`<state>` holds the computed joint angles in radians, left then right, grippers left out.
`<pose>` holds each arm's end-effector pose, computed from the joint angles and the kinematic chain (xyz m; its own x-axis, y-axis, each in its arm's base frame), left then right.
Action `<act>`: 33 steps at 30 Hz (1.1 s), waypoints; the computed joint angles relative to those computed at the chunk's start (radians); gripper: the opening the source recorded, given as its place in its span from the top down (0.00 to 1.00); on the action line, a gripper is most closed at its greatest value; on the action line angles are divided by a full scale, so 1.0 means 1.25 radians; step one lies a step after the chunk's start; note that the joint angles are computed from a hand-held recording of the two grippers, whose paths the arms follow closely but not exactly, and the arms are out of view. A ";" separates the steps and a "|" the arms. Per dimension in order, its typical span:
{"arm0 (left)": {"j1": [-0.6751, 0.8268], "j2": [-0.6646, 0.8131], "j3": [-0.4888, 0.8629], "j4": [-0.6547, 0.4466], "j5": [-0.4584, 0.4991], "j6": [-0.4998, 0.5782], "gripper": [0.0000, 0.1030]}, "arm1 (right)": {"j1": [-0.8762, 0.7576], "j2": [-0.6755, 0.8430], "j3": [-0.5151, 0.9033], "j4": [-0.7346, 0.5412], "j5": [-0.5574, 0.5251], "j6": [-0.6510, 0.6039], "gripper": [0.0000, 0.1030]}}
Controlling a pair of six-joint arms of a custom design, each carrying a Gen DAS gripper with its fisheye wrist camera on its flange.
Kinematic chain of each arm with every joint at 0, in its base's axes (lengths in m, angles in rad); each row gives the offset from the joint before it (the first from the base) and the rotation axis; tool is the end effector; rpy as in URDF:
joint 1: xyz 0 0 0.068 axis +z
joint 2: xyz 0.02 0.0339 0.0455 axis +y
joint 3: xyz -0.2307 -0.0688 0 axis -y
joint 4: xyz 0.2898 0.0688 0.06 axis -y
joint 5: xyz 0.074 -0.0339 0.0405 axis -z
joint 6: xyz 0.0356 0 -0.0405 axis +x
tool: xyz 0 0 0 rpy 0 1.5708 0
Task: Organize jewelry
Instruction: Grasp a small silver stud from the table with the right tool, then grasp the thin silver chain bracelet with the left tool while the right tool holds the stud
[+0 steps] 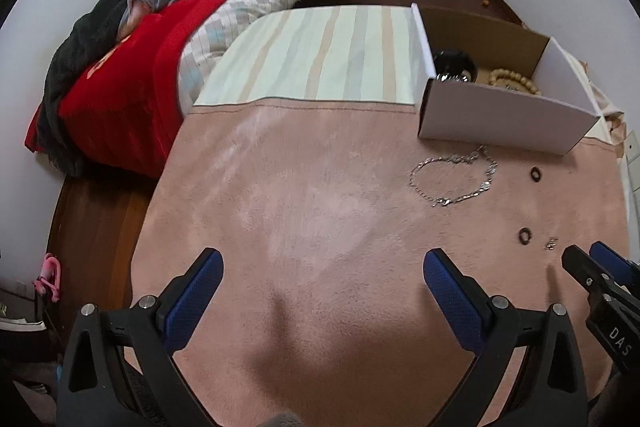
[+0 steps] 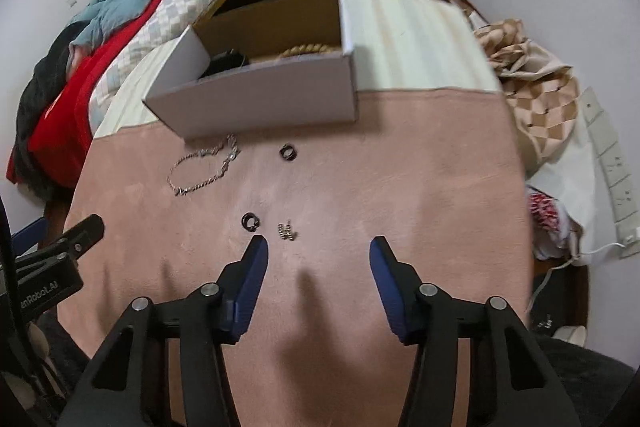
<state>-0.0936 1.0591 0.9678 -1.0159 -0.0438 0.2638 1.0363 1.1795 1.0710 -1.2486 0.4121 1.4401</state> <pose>0.2491 -0.0218 0.2500 -0.8405 0.3405 -0.4215 0.3035 0.9402 0.1544 0.1392 0.2072 0.2508 -0.8037 0.4257 -0.4157 0.3965 0.9041 0.1593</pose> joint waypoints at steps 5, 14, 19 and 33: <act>0.003 0.031 0.005 0.014 0.000 0.002 0.01 | -0.016 0.035 -0.014 0.063 0.002 -0.041 0.51; -0.001 0.086 0.030 0.016 0.025 -0.014 0.01 | -0.014 0.091 0.005 0.074 0.023 -0.067 0.91; 0.012 0.204 0.114 -0.014 0.114 -0.078 0.01 | -0.010 0.054 -0.003 0.050 0.049 -0.026 0.92; -0.108 0.303 0.151 0.057 0.140 -0.020 0.97 | -0.043 -0.021 -0.029 0.014 0.068 0.016 0.91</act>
<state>-0.2280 1.4384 1.1562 -0.9443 0.1310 0.2389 0.9820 1.1534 1.0344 -1.2314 0.4967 1.4598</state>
